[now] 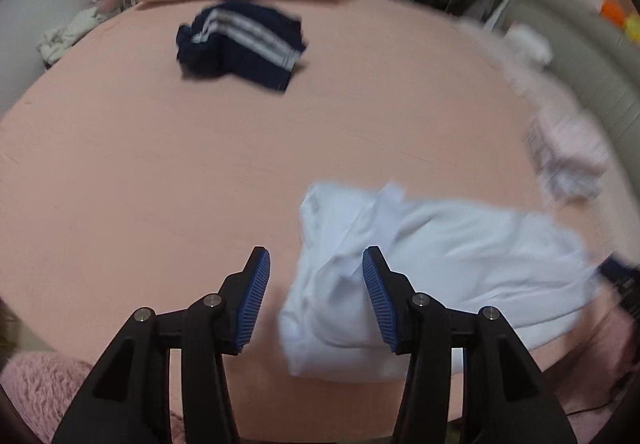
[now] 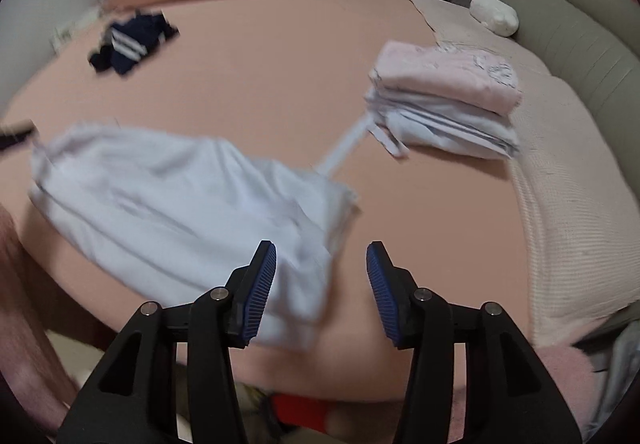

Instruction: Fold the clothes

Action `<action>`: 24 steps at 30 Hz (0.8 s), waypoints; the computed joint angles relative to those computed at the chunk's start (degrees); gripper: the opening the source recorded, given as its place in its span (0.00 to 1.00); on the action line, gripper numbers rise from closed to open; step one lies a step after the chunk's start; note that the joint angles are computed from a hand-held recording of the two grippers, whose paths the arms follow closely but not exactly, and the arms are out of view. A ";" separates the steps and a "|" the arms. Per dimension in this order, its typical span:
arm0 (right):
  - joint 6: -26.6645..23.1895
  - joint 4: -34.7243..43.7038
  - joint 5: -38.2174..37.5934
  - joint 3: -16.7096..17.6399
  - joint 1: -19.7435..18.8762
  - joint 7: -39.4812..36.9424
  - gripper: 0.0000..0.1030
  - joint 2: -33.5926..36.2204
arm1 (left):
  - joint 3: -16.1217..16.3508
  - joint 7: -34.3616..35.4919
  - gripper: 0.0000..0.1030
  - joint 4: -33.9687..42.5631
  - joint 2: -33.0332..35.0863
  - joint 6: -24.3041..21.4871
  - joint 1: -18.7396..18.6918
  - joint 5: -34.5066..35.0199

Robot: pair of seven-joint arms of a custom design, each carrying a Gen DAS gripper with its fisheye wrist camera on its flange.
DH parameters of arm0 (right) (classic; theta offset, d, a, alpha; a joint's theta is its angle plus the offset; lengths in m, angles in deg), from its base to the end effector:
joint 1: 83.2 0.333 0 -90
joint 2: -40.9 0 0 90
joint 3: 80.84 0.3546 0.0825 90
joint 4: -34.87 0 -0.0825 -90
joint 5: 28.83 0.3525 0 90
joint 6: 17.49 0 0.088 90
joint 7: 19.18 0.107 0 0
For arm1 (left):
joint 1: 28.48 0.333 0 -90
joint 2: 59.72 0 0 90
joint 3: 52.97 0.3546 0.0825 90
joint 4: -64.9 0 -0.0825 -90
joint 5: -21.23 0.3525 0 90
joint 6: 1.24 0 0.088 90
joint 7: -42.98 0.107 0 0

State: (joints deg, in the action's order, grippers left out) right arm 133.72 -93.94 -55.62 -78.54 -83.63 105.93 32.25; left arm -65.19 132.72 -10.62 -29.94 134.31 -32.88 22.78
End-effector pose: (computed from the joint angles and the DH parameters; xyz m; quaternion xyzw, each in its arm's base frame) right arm 0.5030 0.0290 0.5414 -0.5917 0.7452 -0.2634 0.1589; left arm 0.7180 -0.1695 0.5443 -0.5935 0.7587 -0.2349 0.1301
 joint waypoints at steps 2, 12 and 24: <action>-0.83 1.77 -0.12 0.08 -0.26 2.60 0.54 2.26 | 1.62 -1.49 0.49 4.17 2.37 -5.12 -1.88 3.07; -12.79 2.26 1.36 0.26 5.10 -7.77 0.52 2.54 | 1.80 -0.09 0.50 -1.52 -3.78 -13.73 -2.39 7.27; -5.48 0.70 3.81 0.47 3.81 -4.36 0.54 -1.09 | -3.80 10.12 0.52 -4.38 -5.75 -1.93 3.32 -9.17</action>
State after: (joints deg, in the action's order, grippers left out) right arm 128.24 -93.24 -51.81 -78.07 -79.82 101.57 31.16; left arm -68.98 142.84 -14.99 -35.70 132.38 -29.56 13.61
